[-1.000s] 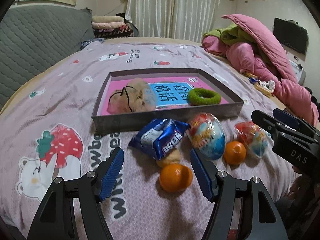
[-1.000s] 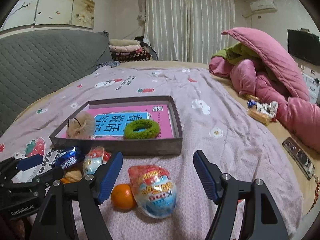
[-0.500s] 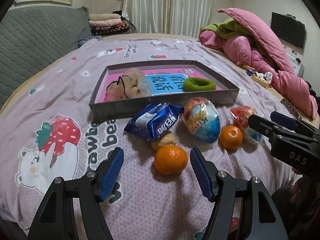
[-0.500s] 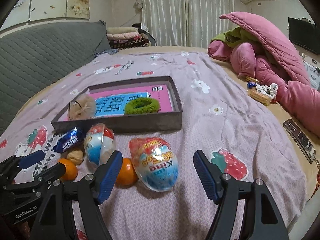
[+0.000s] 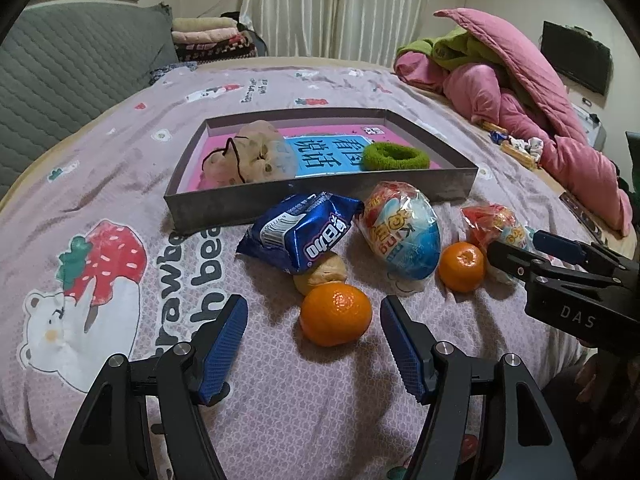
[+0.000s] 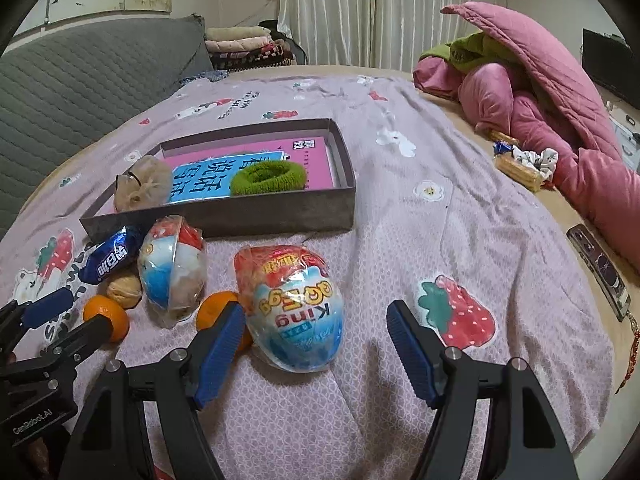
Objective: Organize objects
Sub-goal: 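Withdraw both tools from the tray toward the oranges and candy eggs, then grasp an orange with the left tool while the right tool grasps the King candy egg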
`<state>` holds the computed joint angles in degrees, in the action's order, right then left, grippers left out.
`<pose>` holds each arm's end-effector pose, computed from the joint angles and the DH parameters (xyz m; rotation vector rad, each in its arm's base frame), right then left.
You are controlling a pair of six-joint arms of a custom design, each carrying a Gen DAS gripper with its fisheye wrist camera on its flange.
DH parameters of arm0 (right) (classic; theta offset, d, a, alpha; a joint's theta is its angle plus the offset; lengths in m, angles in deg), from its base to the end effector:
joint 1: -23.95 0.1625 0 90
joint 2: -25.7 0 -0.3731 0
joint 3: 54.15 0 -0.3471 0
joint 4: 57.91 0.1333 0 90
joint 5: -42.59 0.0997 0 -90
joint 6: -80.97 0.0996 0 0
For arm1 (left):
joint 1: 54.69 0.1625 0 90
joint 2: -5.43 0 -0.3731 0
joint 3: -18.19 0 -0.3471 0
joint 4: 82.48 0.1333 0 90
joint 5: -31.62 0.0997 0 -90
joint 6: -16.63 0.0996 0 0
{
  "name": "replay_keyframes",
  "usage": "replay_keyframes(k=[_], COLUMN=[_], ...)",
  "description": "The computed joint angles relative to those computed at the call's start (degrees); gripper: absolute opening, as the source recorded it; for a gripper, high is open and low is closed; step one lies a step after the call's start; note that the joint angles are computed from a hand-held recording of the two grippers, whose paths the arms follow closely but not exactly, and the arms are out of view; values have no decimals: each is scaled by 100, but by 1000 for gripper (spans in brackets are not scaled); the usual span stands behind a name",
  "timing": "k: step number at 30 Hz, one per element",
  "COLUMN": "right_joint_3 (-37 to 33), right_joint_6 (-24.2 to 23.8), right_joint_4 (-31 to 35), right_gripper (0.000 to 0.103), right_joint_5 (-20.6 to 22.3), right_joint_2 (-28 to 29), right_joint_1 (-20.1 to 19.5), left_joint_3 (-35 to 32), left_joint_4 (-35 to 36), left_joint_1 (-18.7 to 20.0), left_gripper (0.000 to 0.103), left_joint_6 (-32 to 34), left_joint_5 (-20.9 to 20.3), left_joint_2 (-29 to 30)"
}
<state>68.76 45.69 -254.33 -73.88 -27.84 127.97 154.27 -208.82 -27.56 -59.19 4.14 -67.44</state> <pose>0.2019 -0.4415 0.1266 0.8591 -2.3420 0.7111 -0.1966 -0.3498 0.1231 0.0670 2.1607 -1.0350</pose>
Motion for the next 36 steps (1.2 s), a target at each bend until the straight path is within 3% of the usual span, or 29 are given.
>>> replay_keyframes(k=[16, 28, 36], right_joint_3=[-105, -202, -137], right_joint_6=[146, 454, 407], right_joint_4=[367, 949, 1013], right_gripper=[73, 72, 54], right_joint_5=[183, 740, 1005], right_joint_2=[-14, -176, -239], right_joint_1=[-87, -307, -348], left_joint_3=[-254, -179, -125], left_joint_4=[-26, -469, -784], left_joint_1=[284, 408, 460], left_gripper=[70, 70, 68], left_joint_6=[119, 280, 421], left_joint_5=[-77, -169, -208], left_joint_2=[295, 305, 330])
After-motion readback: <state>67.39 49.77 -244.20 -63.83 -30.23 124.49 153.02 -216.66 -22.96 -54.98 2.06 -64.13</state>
